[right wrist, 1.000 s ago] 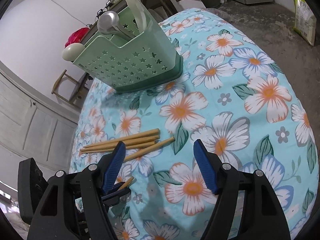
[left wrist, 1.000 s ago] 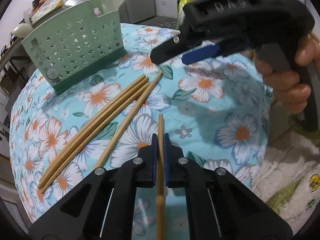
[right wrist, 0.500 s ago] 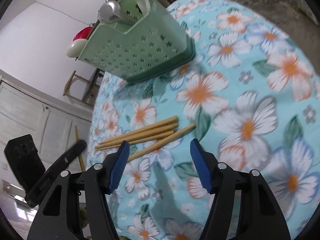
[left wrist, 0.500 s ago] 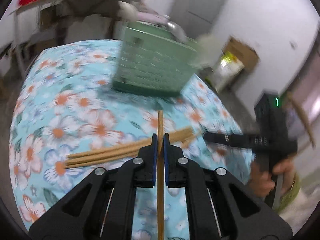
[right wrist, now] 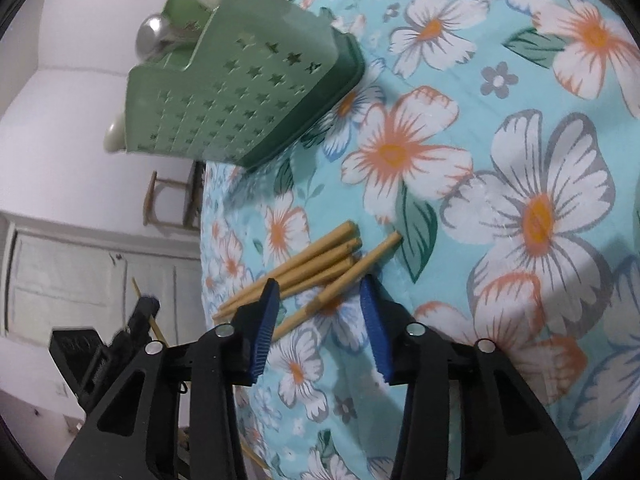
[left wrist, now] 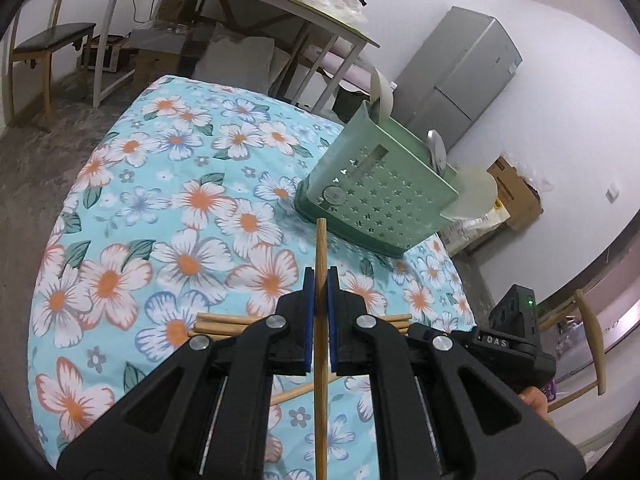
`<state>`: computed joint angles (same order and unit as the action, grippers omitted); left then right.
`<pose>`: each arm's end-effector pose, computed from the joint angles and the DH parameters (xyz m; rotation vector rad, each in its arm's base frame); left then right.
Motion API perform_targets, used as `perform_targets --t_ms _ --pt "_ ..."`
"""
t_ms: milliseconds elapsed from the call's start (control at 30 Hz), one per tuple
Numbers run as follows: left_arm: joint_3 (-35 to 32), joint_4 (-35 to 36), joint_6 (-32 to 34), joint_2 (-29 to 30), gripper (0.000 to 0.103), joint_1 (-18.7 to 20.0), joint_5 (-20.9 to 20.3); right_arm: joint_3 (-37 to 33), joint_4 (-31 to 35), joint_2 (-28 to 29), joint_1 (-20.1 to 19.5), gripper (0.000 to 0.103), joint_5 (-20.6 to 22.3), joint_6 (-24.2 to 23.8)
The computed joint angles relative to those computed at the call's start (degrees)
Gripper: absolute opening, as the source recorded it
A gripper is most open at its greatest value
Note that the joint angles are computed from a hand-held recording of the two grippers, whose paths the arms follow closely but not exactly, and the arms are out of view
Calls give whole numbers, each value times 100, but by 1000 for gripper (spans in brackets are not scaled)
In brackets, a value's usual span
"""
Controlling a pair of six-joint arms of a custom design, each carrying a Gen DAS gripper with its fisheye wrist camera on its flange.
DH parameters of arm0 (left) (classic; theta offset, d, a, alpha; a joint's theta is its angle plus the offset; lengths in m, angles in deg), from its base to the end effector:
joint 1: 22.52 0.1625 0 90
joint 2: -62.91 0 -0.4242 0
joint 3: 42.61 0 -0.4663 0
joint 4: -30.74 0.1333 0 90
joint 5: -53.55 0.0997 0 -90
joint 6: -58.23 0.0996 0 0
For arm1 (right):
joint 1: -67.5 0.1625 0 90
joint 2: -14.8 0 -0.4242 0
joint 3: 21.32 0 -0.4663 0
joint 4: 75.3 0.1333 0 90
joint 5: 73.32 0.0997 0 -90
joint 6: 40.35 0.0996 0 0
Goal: Organize utensils
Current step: 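Grasp a wooden chopstick with the right gripper while the left holds its chopstick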
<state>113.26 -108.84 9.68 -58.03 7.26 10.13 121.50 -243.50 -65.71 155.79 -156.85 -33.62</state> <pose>-0.1391 -0.3165 0.2183 0.1232 2.6434 -1.1224 0.1322 -0.4137 0.1001 0.1965 2.9834 -0.4095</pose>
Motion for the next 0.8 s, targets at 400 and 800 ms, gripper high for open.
perform_targets --t_ms 400,800 --pt "19 57 63 -145 4 17 1 85 -231 -123 -12 16 -220 93" --pt "-53 239 92 -131 4 -16 31 -94 150 -663 323 12 -690 -771"
